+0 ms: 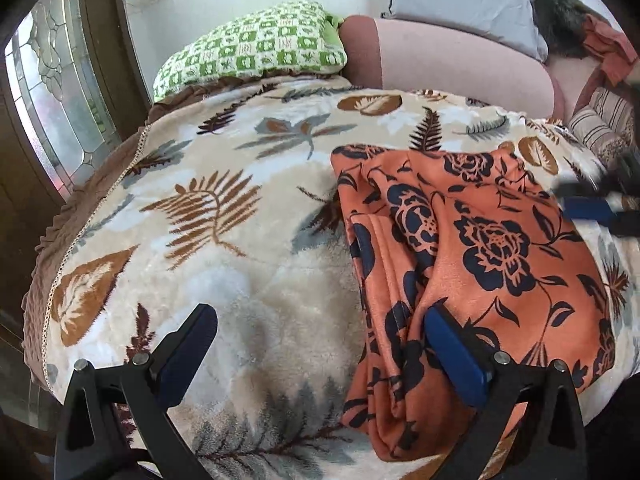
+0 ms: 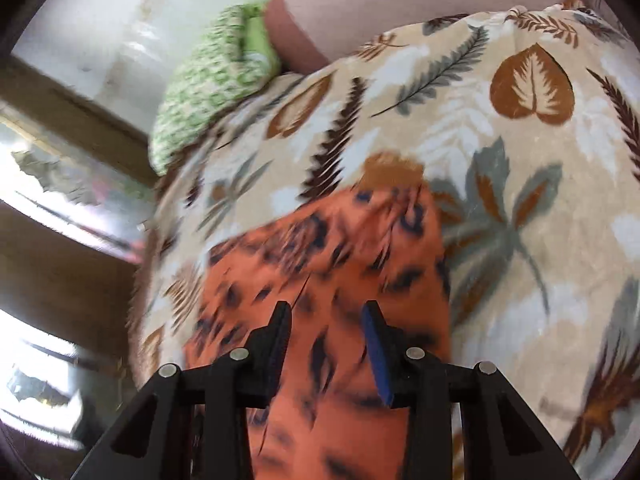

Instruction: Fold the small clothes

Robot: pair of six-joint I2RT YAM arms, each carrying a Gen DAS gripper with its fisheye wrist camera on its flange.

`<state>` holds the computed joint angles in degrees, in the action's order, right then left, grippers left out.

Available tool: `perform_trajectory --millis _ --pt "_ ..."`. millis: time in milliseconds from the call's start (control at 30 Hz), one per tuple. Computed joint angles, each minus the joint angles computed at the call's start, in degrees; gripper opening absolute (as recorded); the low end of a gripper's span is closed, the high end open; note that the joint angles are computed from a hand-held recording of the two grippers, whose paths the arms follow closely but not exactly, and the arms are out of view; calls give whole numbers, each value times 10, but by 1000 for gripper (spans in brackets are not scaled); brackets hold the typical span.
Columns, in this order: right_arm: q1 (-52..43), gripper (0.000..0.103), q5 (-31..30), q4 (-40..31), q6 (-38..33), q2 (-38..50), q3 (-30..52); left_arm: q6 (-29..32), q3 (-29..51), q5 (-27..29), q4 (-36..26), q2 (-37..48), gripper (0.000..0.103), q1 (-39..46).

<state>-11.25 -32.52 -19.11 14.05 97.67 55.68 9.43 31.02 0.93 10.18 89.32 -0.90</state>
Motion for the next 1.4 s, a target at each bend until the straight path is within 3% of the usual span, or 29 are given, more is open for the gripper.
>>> perform_trajectory --millis 67,200,267,333,467,633,733,867,933,1200,1400 --pt "6 41 -4 -3 -24 -58 -59 -8 -10 3 2 -10 103 -4" --pt "45 42 39 36 -51 -115 -162 -15 -24 -86 19 1 103 -61" --pt "62 42 71 50 -56 -147 -189 -16 -20 -116 -10 -24 103 -75" --pt "66 42 82 11 -44 -193 -184 -28 -35 -135 -36 -86 103 -79" --pt "59 52 106 -41 -53 -365 -217 -55 -41 -180 -122 -215 103 -81" --pt "59 53 156 -150 -51 -554 -223 -72 -21 -227 -225 -354 103 -96" --pt "64 53 188 -195 -52 -612 -216 -77 -6 -255 -267 -404 103 -122" --pt "68 53 199 -238 -48 -654 -202 -82 14 -303 -311 -436 103 -168" --pt "101 54 233 -245 -28 -669 -197 -88 20 -313 -331 -450 103 -181" --pt "237 55 363 -253 38 -694 -187 -106 45 -255 -386 -485 103 -158" --pt "284 55 407 -246 53 -686 -187 -101 49 -241 -399 -507 103 -152"
